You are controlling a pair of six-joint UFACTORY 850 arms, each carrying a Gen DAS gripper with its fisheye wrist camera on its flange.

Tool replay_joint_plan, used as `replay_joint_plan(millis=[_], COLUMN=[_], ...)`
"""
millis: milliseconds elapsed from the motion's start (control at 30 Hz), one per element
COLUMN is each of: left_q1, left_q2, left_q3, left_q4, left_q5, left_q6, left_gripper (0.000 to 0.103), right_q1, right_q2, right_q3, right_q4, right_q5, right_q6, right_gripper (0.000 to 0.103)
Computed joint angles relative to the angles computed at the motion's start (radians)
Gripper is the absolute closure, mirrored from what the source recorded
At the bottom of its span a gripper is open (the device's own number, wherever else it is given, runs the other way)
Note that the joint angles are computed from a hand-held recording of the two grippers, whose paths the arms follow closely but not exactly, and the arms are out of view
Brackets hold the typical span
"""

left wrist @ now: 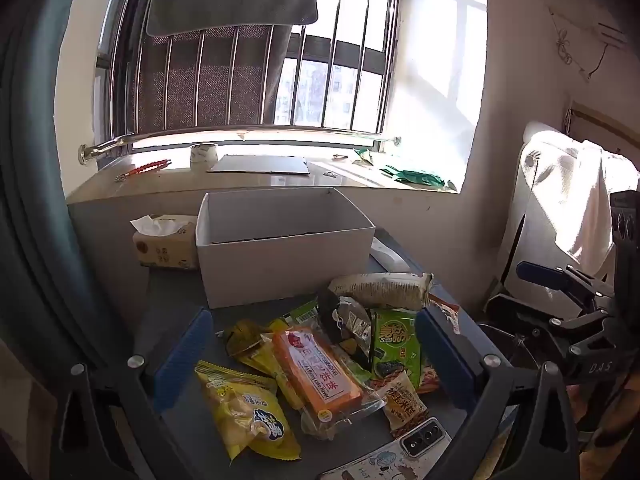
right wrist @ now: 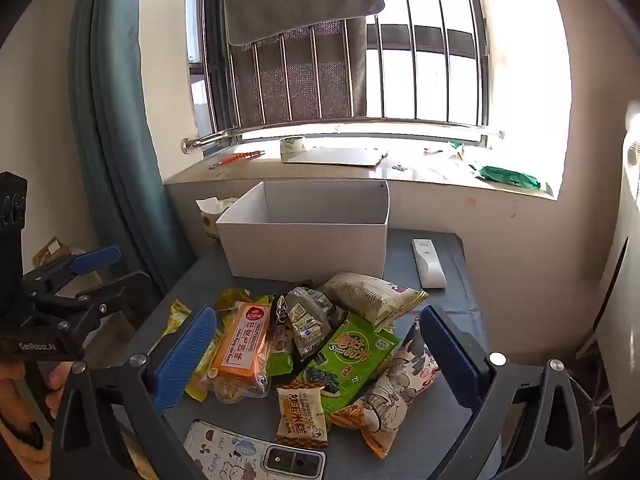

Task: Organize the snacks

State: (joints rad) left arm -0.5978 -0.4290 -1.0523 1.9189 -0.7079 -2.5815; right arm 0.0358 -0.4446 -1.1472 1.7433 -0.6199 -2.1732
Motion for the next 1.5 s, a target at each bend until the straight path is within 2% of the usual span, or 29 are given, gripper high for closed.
replay_joint_plan(millis=[133, 300, 400, 433, 1500], left_q1=[-0.024, -0.003, -0.006, -0.006, -0.006], left_q2=[-0.011, 0.005, 0.002, 0.003, 0.009], left_q3=[-0.006, 0.005, -0.003, -0.001, 0.001], left_q4=[-0.024, -0.003, -0.025, -0.023, -0.012], left_q5=[-0.059, -0.004, -0.010, -0.007, 0.006], left_q6=[0.048, -0.010, 0.019, 0.017, 0.007], left_gripper=[0.000, 0.000, 0.000, 0.000, 0.000], right_q1=[-0.002, -0.002, -0.008, 0.003, 0.000], right_q2=[0.006, 0.000, 0.002, 0.006, 0.003], right_q3=[0.012, 0.009, 0.005, -0.002, 0.003], right_q4=[0.038, 0.030, 0.007, -0.013, -0.024], right_q5=[-0.025, -0.027, -0.021, 0.004, -0.011], right_q6=[-0.040, -0.032, -0.015, 0.010, 0.027], right_gripper=[0.000, 0.000, 0.000, 0.000, 0.000])
